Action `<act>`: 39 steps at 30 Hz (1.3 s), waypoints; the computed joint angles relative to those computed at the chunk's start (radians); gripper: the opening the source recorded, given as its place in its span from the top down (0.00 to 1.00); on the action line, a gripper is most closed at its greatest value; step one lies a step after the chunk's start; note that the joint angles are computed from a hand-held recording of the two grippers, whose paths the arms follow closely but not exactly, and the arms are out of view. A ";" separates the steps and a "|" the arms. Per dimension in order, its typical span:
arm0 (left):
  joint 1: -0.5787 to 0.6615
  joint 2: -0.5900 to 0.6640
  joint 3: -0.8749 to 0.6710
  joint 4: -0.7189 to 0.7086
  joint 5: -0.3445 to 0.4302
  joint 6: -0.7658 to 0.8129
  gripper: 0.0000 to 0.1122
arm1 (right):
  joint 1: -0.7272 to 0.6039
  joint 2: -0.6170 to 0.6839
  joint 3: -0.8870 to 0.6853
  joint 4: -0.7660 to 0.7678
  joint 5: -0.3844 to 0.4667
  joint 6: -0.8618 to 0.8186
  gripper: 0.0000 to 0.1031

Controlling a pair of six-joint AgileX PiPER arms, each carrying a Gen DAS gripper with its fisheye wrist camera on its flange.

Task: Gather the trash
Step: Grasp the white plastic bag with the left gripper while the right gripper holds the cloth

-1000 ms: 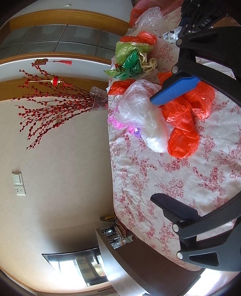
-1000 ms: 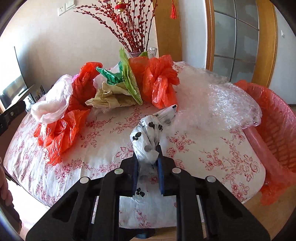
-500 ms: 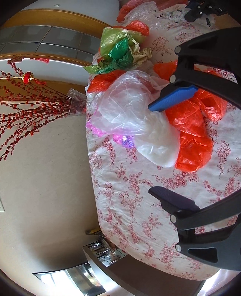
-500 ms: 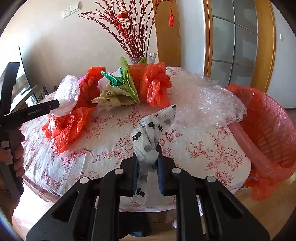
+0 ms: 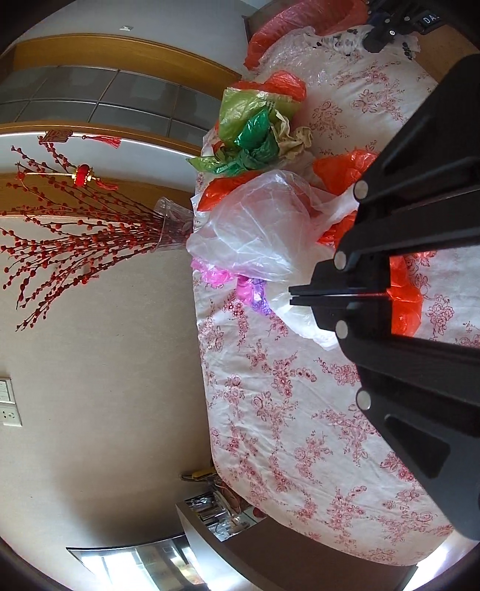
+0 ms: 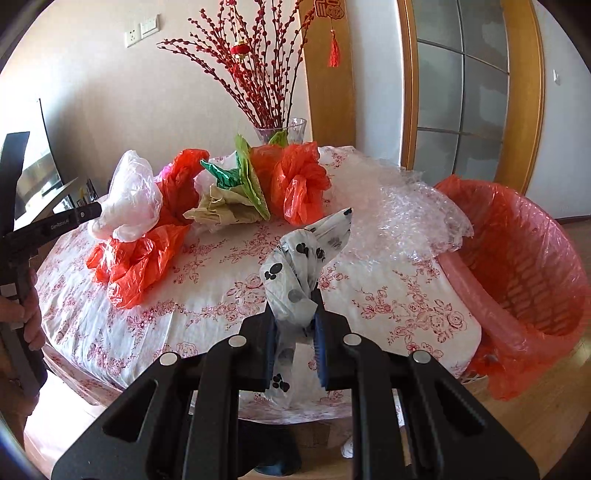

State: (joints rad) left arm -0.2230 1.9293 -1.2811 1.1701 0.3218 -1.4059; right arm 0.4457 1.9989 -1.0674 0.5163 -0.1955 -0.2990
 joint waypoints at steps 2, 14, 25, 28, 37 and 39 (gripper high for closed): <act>0.007 -0.001 -0.007 -0.024 -0.025 0.024 0.91 | -0.002 -0.002 0.004 0.002 0.000 -0.002 0.83; 0.009 0.137 -0.204 -0.398 0.063 0.461 0.57 | -0.017 -0.019 0.024 -0.013 0.008 0.006 0.83; 0.055 0.095 -0.107 -0.458 -0.062 0.496 0.97 | -0.007 -0.040 0.039 -0.033 -0.001 0.020 0.83; 0.055 0.050 -0.074 -0.388 -0.083 0.413 0.97 | -0.008 -0.055 0.051 -0.050 -0.010 0.034 0.83; -0.041 -0.070 -0.040 -0.211 -0.069 0.252 0.97 | -0.055 -0.112 0.086 -0.113 -0.034 0.088 0.83; -0.073 -0.081 -0.049 -0.235 -0.071 0.280 0.97 | -0.082 -0.128 0.096 -0.136 -0.039 0.110 0.83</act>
State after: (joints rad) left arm -0.2963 1.8481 -1.3304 0.9348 0.2510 -1.1256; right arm 0.3637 1.8705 -0.9710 0.3808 -0.2346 -0.1893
